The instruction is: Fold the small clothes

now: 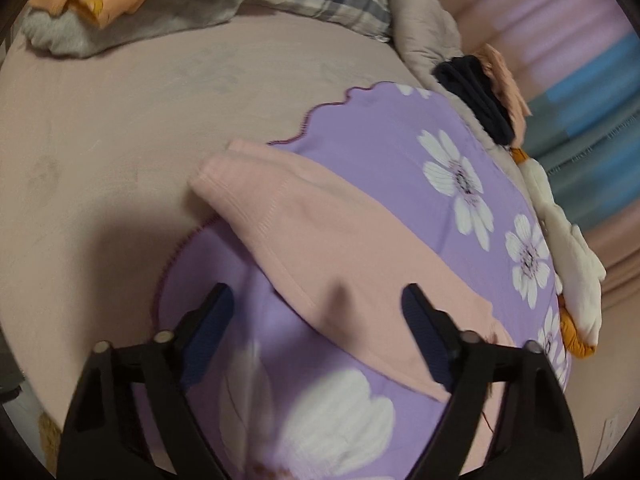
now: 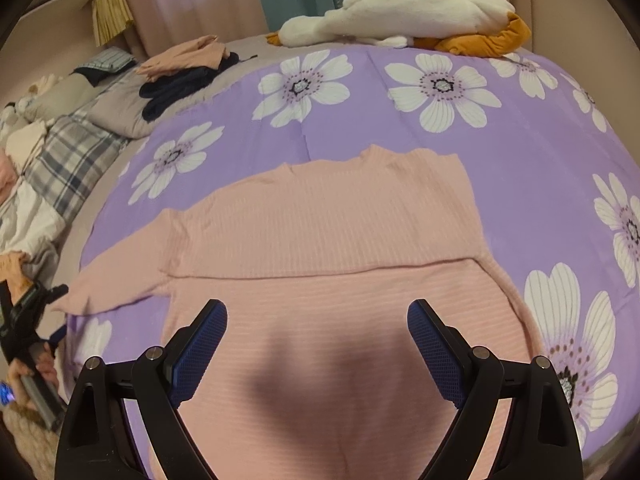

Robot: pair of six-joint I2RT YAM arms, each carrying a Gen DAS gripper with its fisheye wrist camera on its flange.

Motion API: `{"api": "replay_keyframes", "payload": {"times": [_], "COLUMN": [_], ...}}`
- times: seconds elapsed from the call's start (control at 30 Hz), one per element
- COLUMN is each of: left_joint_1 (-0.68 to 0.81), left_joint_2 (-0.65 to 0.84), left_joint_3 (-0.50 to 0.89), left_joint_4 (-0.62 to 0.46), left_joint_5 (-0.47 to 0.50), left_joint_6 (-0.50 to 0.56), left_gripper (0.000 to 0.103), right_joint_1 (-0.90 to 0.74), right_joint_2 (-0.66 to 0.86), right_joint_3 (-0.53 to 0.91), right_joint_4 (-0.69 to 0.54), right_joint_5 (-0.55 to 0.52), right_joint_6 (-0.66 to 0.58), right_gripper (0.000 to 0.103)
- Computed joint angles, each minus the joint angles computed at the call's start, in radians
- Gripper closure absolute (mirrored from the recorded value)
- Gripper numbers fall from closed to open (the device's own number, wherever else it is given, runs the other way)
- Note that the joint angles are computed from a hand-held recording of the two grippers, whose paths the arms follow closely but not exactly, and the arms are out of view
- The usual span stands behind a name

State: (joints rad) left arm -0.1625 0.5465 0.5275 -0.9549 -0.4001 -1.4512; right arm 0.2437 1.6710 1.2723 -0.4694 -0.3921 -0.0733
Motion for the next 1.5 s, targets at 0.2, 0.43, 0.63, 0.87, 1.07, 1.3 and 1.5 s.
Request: {"api": "replay_keyframes", "payload": {"times": [0.2, 0.43, 0.63, 0.87, 1.07, 1.3, 1.5], "left_joint_1": [0.262, 0.422, 0.341, 0.081, -0.118, -0.258, -0.339], "left_joint_2": [-0.099, -0.125, -0.107, 0.023, 0.213, 0.411, 0.594], "left_joint_3": [-0.067, -0.101, -0.053, 0.098, 0.224, 0.369, 0.49], "left_joint_4": [0.082, 0.136, 0.114, 0.141, 0.237, 0.37, 0.473], "left_joint_5": [0.139, 0.238, 0.163, -0.057, -0.163, -0.185, -0.129], "left_joint_6": [0.151, 0.219, 0.156, 0.097, 0.134, 0.259, 0.38], "left_gripper": [0.041, 0.093, 0.098, 0.099, 0.099, 0.099, 0.099], "right_joint_1": [0.001, -0.007, -0.018, -0.023, -0.029, -0.052, -0.072], "right_joint_2": [0.012, 0.029, 0.037, 0.041, 0.041, 0.035, 0.031], "right_joint_3": [0.003, 0.006, 0.01, 0.011, 0.007, -0.003, -0.011], "right_joint_4": [-0.002, -0.008, -0.009, -0.008, -0.004, 0.001, 0.005], "right_joint_5": [0.012, 0.005, 0.001, -0.004, -0.014, -0.029, -0.043], "right_joint_6": [0.0, 0.005, 0.014, 0.018, 0.021, 0.028, 0.035], "right_gripper": [0.012, 0.012, 0.012, 0.012, 0.012, 0.012, 0.012]}}
